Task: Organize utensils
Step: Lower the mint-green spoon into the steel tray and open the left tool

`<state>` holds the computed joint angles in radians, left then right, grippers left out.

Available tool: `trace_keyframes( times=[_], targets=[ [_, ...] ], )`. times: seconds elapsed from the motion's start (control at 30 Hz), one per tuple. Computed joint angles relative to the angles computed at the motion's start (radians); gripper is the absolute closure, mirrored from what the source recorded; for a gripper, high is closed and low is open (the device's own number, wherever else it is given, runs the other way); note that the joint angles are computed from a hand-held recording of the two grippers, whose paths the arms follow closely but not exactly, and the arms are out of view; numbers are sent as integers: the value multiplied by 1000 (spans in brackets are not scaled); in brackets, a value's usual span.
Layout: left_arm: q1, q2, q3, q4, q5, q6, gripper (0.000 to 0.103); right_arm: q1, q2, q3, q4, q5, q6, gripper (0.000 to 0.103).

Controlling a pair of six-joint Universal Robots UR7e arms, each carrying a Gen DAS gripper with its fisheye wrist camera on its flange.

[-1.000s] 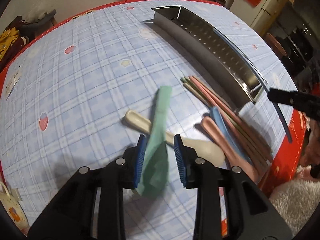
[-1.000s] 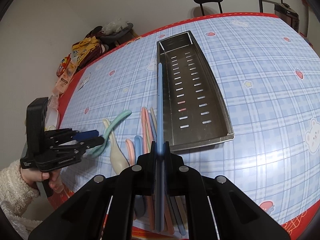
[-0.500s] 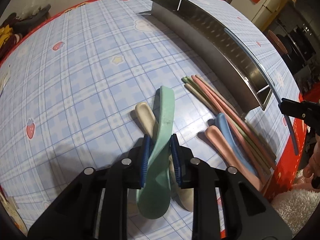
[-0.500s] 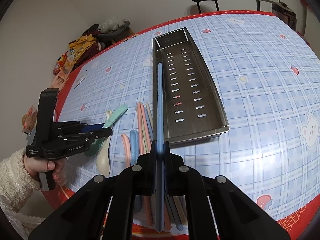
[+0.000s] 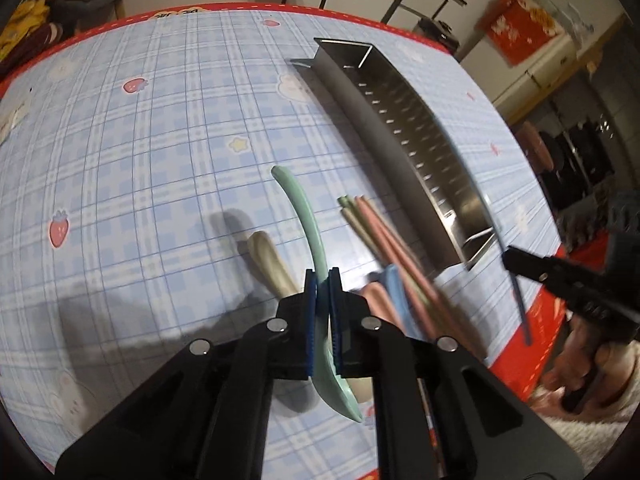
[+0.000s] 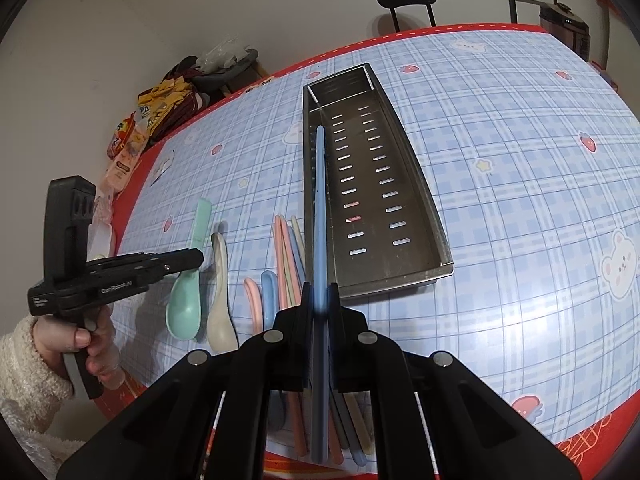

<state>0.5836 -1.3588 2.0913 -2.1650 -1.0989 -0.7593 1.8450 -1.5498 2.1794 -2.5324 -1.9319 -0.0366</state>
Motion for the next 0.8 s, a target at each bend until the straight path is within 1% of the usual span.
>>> trace_keyframes(
  times=[0.1, 0.2, 0.3, 0.4, 0.47, 0.57, 0.7, 0.8],
  targets=[
    [-5, 3, -5, -48, -26, -28, 93, -2, 1, -4, -5, 2, -6, 96],
    [-13, 29, -28, -107, -24, -42, 93, -8, 9, -20, -11, 5, -4, 96],
    [0, 87, -72, -190, -33, -49, 93, -15, 34, -55, -25, -3, -26, 96],
    [8, 163, -135, -234, -24, -35, 93, -21, 73, -96, -43, -27, -63, 96],
    [16, 217, -177, -256, -18, -25, 93, -30, 96, -121, -55, -36, -83, 96],
    [38, 280, -225, -279, -10, -41, 93, -43, 137, -160, -62, -54, -109, 96],
    [74, 336, -275, -294, -14, -57, 93, -59, 187, -202, -63, -65, -121, 96],
    [95, 375, -327, -278, -2, -33, 93, -64, 212, -224, -63, -67, -137, 96]
  ],
)
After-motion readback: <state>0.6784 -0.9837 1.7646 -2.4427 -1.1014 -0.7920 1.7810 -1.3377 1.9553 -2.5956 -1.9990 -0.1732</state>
